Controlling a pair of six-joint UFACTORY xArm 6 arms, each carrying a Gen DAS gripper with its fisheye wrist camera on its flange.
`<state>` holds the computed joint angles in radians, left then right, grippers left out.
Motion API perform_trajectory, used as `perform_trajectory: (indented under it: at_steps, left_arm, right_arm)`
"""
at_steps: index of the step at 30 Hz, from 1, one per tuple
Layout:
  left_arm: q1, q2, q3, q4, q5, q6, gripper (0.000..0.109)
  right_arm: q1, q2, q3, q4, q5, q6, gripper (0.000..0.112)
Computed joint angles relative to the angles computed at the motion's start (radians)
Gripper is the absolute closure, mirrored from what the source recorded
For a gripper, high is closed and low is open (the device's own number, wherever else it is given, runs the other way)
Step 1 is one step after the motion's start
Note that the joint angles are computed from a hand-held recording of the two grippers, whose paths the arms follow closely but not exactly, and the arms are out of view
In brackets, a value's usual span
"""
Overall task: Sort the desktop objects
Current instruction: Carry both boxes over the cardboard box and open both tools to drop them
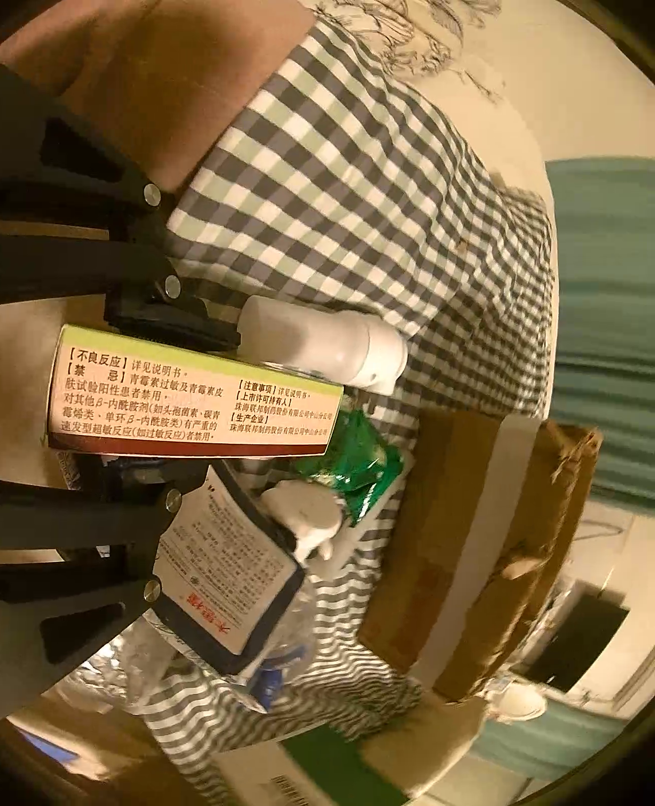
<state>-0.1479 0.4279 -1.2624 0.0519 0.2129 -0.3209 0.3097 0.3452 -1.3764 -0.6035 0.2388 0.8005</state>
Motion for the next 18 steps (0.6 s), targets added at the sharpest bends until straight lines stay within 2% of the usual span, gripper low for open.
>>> perform_trajectory:
  at_steps: [5, 9, 13, 18]
  left_arm:
    - [-0.022, -0.030, 0.032, -0.108, -0.060, 0.103, 0.074]
    - [-0.037, -0.071, 0.060, -0.169, -0.090, 0.174, 0.074]
    - [-0.045, -0.110, 0.062, -0.241, -0.089, 0.232, 0.074]
    - [-0.067, -0.121, -0.009, -0.450, -0.064, 0.435, 0.074]
  right_arm:
    - [-0.002, -0.044, 0.042, -0.042, -0.023, 0.026, 0.035]
    - [-0.005, -0.067, 0.073, 0.035, -0.052, -0.032, 0.035]
    - [-0.004, -0.082, 0.083, 0.061, -0.075, -0.053, 0.035]
    - [0.000, -0.075, 0.059, 0.132, -0.109, -0.117, 0.035]
